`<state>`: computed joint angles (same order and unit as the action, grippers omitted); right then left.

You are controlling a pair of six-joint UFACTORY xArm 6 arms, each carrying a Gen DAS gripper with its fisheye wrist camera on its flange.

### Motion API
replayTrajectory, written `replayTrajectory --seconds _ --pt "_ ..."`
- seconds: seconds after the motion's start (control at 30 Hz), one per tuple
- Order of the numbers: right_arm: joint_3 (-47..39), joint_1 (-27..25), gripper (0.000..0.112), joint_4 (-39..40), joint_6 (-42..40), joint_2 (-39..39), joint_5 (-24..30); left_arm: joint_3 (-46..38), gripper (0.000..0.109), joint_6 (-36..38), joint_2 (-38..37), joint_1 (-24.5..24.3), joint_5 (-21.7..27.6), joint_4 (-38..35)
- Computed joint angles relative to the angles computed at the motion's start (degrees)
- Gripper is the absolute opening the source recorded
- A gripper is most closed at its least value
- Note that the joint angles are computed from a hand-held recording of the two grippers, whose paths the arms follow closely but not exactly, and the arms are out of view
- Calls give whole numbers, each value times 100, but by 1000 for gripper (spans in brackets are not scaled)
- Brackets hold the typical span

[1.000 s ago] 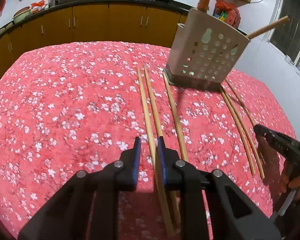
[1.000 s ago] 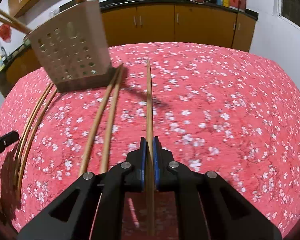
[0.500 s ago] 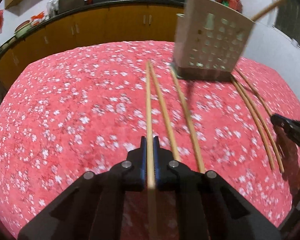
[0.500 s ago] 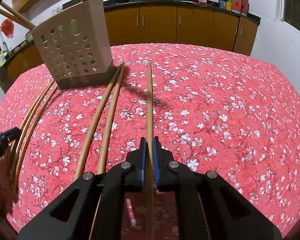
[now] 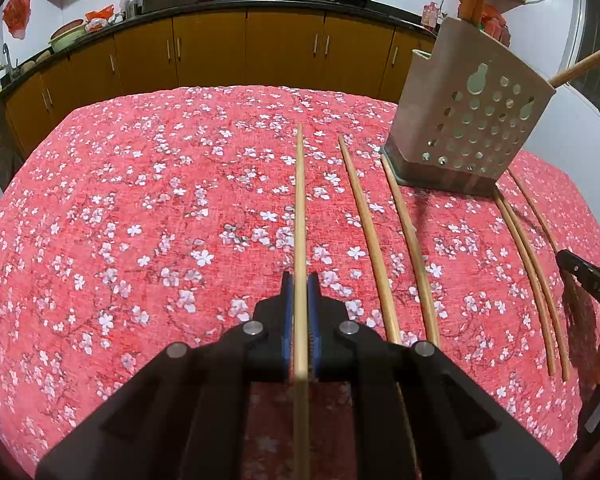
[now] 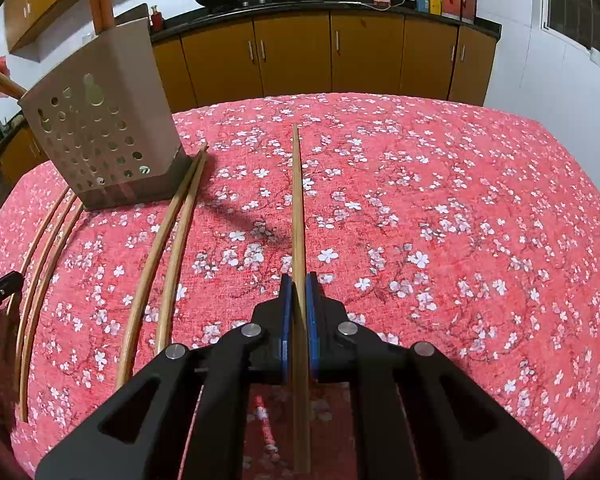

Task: Organize utensils
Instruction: 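Lower the left tool onto a chopstick and close while the right tool grasps another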

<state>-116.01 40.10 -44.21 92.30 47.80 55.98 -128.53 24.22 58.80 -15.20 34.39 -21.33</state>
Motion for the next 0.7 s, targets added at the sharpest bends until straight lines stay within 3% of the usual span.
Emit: replayTrajectory --seconds 0.23,0.7 --pt "-113 -1 8 13 8 84 -15 106 10 241 -105 123 117 -446" --pt "-45 25 8 -5 52 43 -3 331 10 346 -270 172 87 -548"
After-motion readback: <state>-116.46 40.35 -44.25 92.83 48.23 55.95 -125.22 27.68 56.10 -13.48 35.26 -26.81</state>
